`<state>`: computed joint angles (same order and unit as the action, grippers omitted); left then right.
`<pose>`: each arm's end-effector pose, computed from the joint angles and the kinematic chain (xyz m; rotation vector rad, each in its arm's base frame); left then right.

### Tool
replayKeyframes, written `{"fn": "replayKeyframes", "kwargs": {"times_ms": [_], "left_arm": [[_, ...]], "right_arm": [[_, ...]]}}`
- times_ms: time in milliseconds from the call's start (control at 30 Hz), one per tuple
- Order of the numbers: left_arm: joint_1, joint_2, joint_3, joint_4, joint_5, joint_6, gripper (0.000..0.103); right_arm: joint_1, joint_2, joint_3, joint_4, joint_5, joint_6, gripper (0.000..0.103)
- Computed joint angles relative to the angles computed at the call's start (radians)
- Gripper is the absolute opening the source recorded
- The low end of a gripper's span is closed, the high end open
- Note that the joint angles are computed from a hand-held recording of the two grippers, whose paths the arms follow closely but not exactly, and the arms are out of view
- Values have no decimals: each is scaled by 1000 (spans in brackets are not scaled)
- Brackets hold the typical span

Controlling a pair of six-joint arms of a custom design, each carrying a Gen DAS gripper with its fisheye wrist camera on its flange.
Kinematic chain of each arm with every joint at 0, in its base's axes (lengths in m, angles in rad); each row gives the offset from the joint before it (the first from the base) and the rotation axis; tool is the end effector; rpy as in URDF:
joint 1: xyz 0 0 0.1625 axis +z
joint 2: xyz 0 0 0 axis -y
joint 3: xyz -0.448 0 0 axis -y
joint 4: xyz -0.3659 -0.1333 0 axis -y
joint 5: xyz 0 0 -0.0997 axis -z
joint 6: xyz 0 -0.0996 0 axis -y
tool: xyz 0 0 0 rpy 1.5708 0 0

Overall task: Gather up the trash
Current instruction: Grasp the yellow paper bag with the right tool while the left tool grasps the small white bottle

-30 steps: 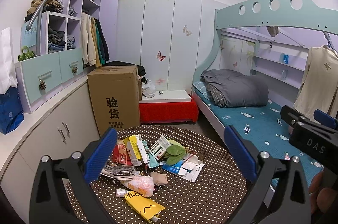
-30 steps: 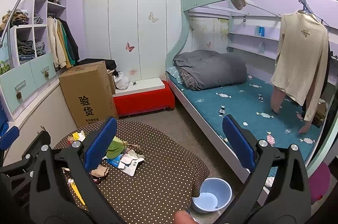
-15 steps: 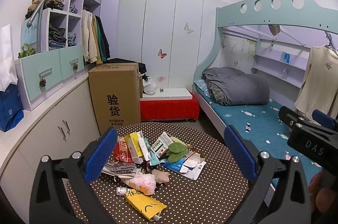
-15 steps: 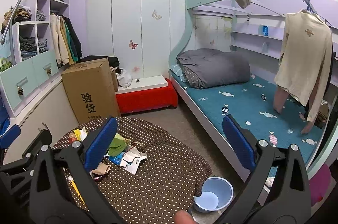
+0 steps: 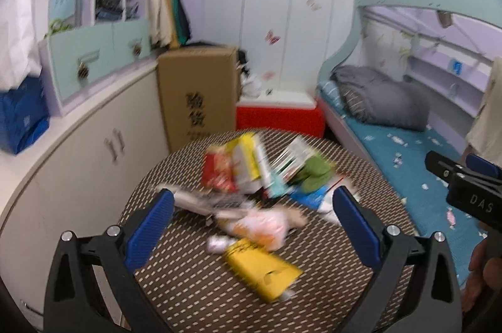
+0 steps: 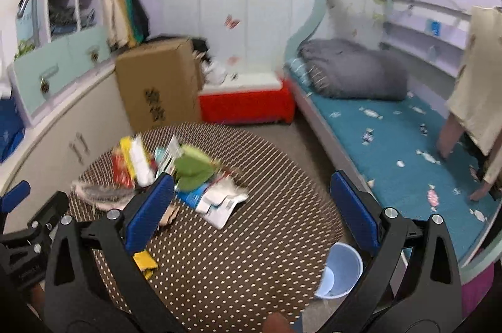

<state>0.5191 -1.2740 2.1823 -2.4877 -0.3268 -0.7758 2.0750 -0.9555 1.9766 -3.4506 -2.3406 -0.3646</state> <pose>-0.2830 -0.4239 0.2713 0.2826 2.0829 -1.1988 0.3309 -0.4673 0.2451 0.5613 -2.1889 1.0776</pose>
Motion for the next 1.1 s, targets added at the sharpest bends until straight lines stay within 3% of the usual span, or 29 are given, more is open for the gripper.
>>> {"fn": "replayKeyframes", "kwargs": {"times_ms": [333, 533, 700, 733, 833, 1100], "left_arm": [[90, -87, 40, 295, -24, -234, 99], [130, -115, 47, 386, -49, -285, 99], [154, -112, 50, 401, -58, -285, 99], [159, -106, 49, 393, -60, -273, 99], [178, -82, 46, 328, -69, -189, 99], [256, 45, 32, -68, -125, 261, 99]], "right_arm": [[-67, 60, -3, 272, 185, 25, 98], [-65, 117, -14, 396, 298, -30, 98], [-65, 175, -51, 456, 320, -54, 94], [-68, 184, -58, 464, 326, -55, 89], [-83, 184, -71, 503, 350, -46, 55], [-111, 97, 3, 469, 348, -25, 50]]}}
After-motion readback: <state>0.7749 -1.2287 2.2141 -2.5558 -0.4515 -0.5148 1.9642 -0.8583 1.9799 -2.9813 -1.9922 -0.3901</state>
